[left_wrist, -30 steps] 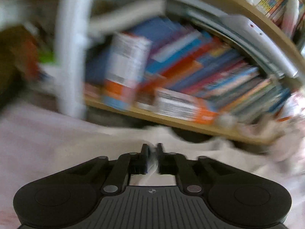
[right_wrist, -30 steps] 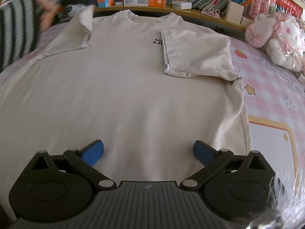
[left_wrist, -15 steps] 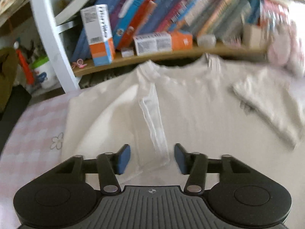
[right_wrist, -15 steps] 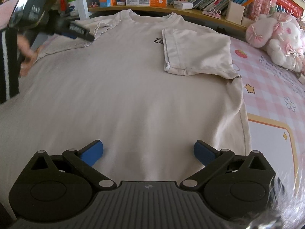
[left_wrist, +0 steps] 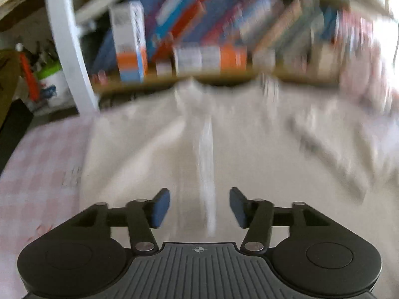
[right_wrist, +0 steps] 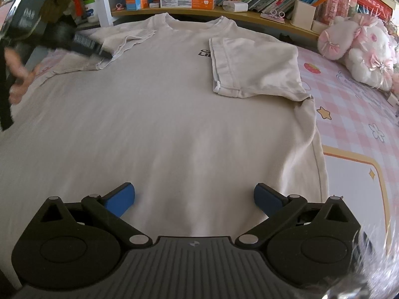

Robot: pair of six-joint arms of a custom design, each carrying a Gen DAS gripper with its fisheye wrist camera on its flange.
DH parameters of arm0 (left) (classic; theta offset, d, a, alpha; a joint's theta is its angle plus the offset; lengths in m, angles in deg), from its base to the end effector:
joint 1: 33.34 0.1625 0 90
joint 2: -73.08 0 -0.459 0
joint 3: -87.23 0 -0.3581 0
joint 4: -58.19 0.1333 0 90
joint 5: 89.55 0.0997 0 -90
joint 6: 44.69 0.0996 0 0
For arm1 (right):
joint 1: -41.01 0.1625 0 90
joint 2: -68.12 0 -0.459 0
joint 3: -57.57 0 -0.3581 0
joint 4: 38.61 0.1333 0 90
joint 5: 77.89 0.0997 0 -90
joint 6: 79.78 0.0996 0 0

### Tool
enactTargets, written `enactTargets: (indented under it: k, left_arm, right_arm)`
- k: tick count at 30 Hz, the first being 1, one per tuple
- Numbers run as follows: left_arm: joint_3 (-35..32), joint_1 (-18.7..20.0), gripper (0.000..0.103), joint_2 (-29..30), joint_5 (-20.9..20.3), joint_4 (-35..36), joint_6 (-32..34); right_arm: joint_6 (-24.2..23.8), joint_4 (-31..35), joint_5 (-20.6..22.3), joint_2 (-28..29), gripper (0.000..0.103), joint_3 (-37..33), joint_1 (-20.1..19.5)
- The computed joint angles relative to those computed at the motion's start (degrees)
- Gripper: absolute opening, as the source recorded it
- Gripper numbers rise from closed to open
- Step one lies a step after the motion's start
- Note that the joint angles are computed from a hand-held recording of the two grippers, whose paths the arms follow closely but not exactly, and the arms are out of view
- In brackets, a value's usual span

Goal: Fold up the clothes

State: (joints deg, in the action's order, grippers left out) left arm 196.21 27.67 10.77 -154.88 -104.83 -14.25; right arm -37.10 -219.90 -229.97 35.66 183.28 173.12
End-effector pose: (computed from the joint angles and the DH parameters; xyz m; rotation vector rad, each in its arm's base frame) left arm -0.1323 -0.5995 0.2716 1.1929 2.3631 -0.6115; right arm 0.3454 -0.3146 0.0013 0.0116 -2.1768 0.8557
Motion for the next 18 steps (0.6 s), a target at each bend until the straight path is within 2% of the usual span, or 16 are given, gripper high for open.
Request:
enactTargets:
  k: [2,5,7,8,9,10,12,13,14,15,17,18]
  left_arm:
    - [-0.75,0.09,0.056,1.47,-2.39,-4.83,-1.09]
    - [-2.6,-1.22,0.053,5.64,1.53,-7.94,2.98]
    - [-3.9,-2.0,0.043,8.49,4.71,-8.86,6.37]
    - [-4.26,-2.08,0.027,9.42,6.2,-9.0,6.81]
    - [-4.64,-2.16,0.003,10.36,7.7,-9.14,7.24]
    - [-5.06,-2.17,0.0,11.16,8.74,-9.08,7.27]
    - [-4.37,-1.21,0.0,10.64,5.59,-11.67,2.25]
    - [-3.95,-0.41,0.0,9.72,1.91,-11.93,-1.17]
    - [-4.41,0.15,0.001,9.65,0.63,-10.25,-2.19]
    - [-4.81,0.47,0.007,9.6,0.0,-8.61,-3.3]
    - [-5.69,1.14,0.007,9.55,-1.33,-5.36,-5.44]
    - [-6.16,1.45,0.014,9.53,-1.95,-3.77,-6.48]
  right_arm:
    - [0.56,0.57,0.03,-0.08,0.103,-0.01,0.15]
    - [0.95,0.98,0.05,-0.18,0.103,0.0,0.21]
    - [1.03,1.11,0.07,-0.23,0.103,-0.03,0.23]
    - [0.98,1.03,0.08,-0.23,0.103,0.04,0.25]
    - [0.9,0.91,0.1,-0.23,0.103,0.11,0.28]
    - [0.79,0.72,0.13,-0.2,0.103,0.22,0.34]
    - [0.56,0.31,0.2,-0.15,0.103,0.45,0.45]
    - [0.51,0.14,0.24,-0.15,0.103,0.62,0.54]
    - [0.37,-0.09,0.26,-0.14,0.103,0.74,0.58]
    - [0.19,-0.38,0.28,-0.1,0.103,0.86,0.61]
    - [0.07,-0.44,0.34,-0.13,0.103,0.93,0.6]
    - [0.19,-0.14,0.4,-0.18,0.103,0.85,0.61]
